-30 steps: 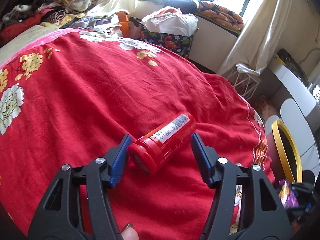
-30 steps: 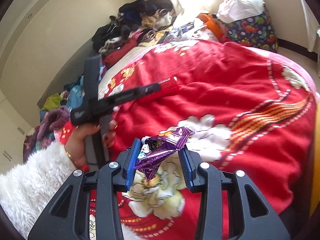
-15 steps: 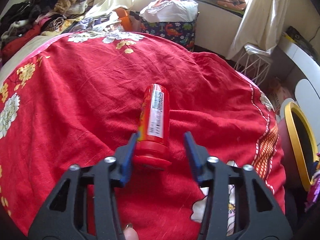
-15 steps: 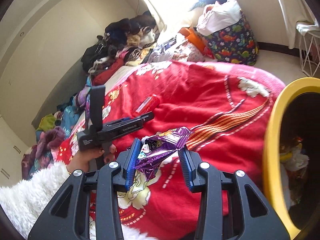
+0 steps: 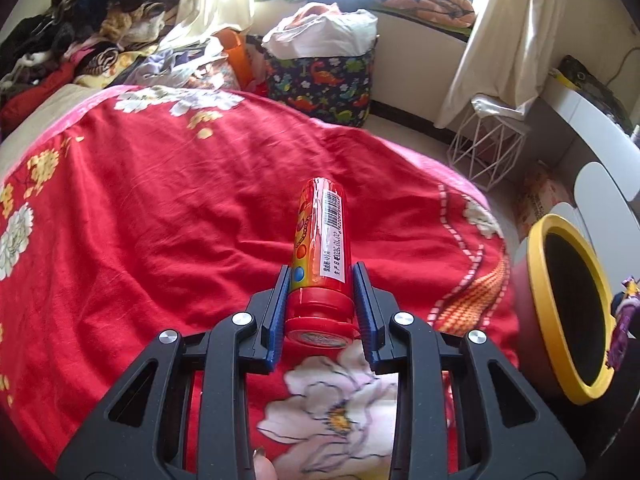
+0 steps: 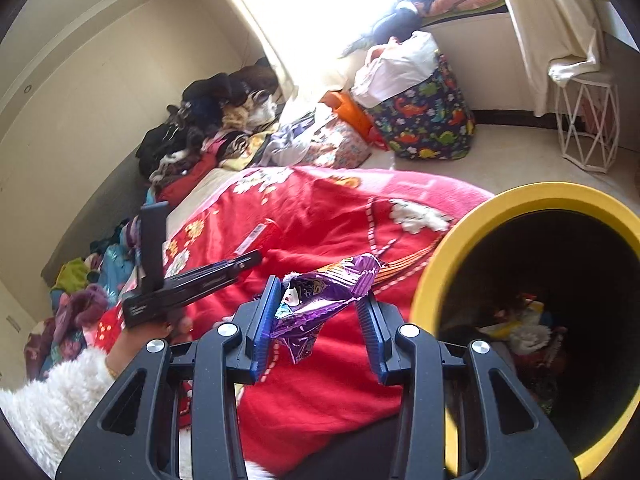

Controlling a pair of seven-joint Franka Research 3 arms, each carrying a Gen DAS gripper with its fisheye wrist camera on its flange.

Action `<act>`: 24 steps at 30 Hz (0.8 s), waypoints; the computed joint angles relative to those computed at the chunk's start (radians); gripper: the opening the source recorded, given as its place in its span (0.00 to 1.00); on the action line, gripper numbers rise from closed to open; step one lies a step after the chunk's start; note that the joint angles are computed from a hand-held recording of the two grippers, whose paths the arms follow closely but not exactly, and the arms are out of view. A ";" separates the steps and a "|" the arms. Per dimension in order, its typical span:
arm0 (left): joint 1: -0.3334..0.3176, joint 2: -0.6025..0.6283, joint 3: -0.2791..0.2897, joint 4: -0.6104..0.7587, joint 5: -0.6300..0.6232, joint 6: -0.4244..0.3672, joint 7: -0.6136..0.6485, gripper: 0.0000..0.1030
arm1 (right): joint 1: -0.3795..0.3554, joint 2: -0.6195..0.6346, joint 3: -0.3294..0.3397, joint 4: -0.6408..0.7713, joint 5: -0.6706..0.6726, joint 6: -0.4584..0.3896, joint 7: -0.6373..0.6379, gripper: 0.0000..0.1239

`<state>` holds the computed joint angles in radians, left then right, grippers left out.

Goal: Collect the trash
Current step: 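Carry the red tube and purple wrapper over the yellow bin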

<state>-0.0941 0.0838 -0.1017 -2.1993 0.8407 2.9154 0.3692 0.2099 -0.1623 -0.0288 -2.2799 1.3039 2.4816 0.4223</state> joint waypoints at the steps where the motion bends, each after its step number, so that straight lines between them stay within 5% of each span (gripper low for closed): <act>1: -0.004 0.000 -0.003 0.004 0.002 0.003 -0.002 0.23 | -0.003 -0.001 -0.003 0.000 0.002 0.001 -0.001 0.30; 24: -0.121 0.070 -0.029 0.140 -0.003 0.006 0.032 0.23 | -0.080 -0.010 -0.050 -0.005 0.030 0.087 -0.016 0.30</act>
